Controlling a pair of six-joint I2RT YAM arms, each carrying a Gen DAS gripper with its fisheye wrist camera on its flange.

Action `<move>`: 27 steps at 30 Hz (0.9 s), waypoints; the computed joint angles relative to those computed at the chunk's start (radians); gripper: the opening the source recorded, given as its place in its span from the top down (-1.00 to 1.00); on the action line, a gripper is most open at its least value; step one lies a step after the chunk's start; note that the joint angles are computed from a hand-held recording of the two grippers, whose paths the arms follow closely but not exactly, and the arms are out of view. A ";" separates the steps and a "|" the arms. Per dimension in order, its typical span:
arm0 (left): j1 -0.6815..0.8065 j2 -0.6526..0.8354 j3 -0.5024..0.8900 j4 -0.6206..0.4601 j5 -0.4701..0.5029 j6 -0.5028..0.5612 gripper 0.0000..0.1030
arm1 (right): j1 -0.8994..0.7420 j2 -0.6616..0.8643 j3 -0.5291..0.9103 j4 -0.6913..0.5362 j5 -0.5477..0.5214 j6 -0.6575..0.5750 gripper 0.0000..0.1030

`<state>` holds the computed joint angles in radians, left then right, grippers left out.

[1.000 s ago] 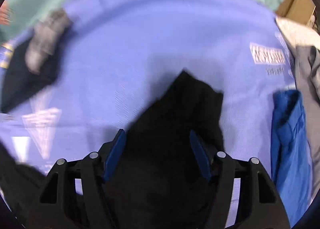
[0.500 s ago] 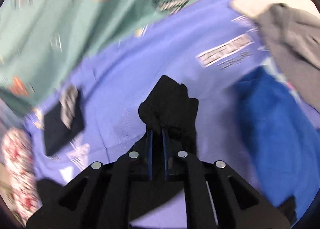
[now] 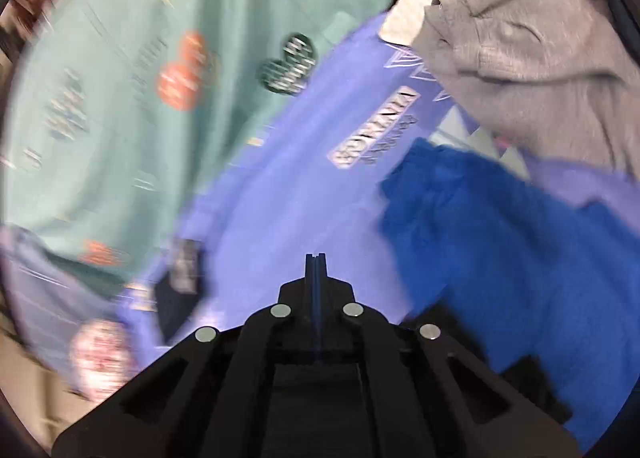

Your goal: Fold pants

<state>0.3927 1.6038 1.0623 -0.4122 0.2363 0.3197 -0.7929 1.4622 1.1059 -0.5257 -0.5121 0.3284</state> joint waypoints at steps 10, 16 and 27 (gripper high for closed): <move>-0.075 0.292 0.420 -0.024 -0.113 0.232 -0.83 | 0.366 0.102 0.008 -0.121 0.148 -0.354 -0.66; -0.099 0.575 0.797 -0.194 -0.180 0.253 -0.83 | 0.511 0.142 -0.003 -0.201 0.198 -0.598 -0.66; -0.040 0.668 0.865 -0.282 -0.137 0.158 -0.83 | 0.688 0.297 0.087 -0.299 0.305 -0.768 0.85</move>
